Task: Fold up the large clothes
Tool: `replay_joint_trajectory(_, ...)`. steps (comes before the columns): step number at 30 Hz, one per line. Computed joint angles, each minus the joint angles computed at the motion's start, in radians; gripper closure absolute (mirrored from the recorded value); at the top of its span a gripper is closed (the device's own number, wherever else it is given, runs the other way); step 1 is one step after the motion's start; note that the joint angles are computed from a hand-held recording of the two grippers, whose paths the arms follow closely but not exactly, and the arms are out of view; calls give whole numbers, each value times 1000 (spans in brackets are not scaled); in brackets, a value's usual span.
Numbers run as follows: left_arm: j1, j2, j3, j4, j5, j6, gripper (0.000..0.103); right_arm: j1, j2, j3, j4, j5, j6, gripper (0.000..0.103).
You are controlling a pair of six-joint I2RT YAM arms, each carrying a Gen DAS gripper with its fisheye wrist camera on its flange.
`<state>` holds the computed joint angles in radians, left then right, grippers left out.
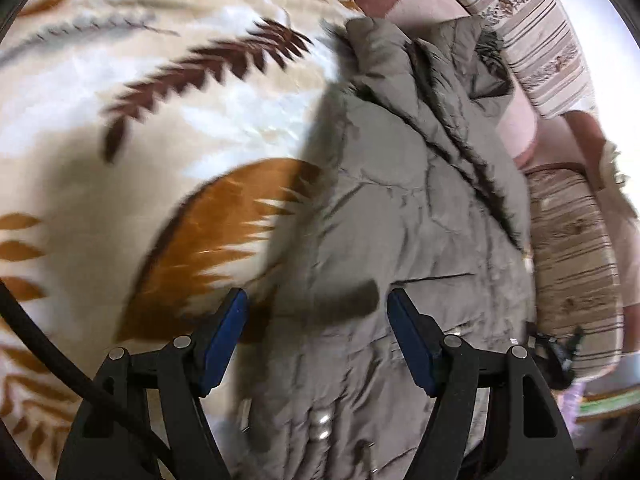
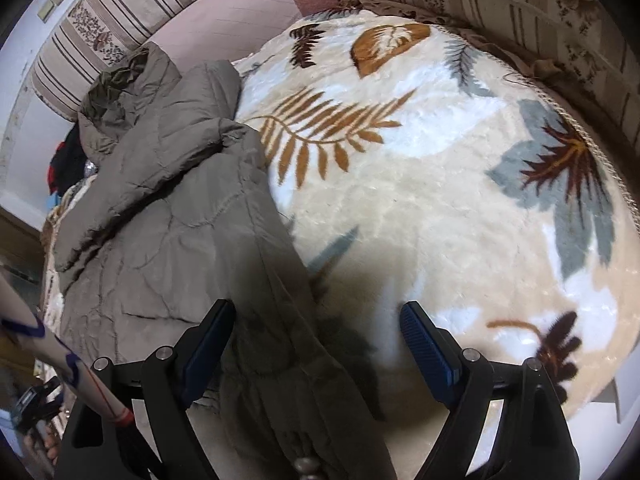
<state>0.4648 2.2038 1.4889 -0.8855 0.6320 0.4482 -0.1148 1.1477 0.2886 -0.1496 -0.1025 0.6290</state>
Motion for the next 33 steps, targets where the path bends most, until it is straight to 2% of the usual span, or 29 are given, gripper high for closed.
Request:
replay_joint_trajectory(4,-2,37,32,-40,56,16,28,-44,61,4,71,-72,-21,14)
replay_joint_trajectory(7,19,69,60,-141,118,64,28,-76,80,-2,112,-132,-20,13)
replay_joint_trajectory(12,78,60,-16,-227,178,176,28,-117,70,-28,119,-256,-65,14)
replay_joint_trajectory(14,100,46,-55,-251,189,221,28,-150,55,-50,123,-340,-85,14)
replay_joint_trajectory(18,130,-11,-140,-254,173,307,28,-225,25,-117,145,-494,-114,14)
replay_joint_trajectory(22,129,-59,-216,-223,146,347,28,-256,-53,-170,113,-552,-123,15)
replay_joint_trajectory(25,126,-92,-264,-180,120,342,28,-242,-134,-191,51,-543,-124,15)
replay_joint_trajectory(28,122,-149,-321,-145,92,360,28,-152,-262,-182,-82,-445,-102,15)
replay_joint_trajectory(33,148,-269,-390,-168,70,462,28,201,-415,-57,-391,-119,-20,15)
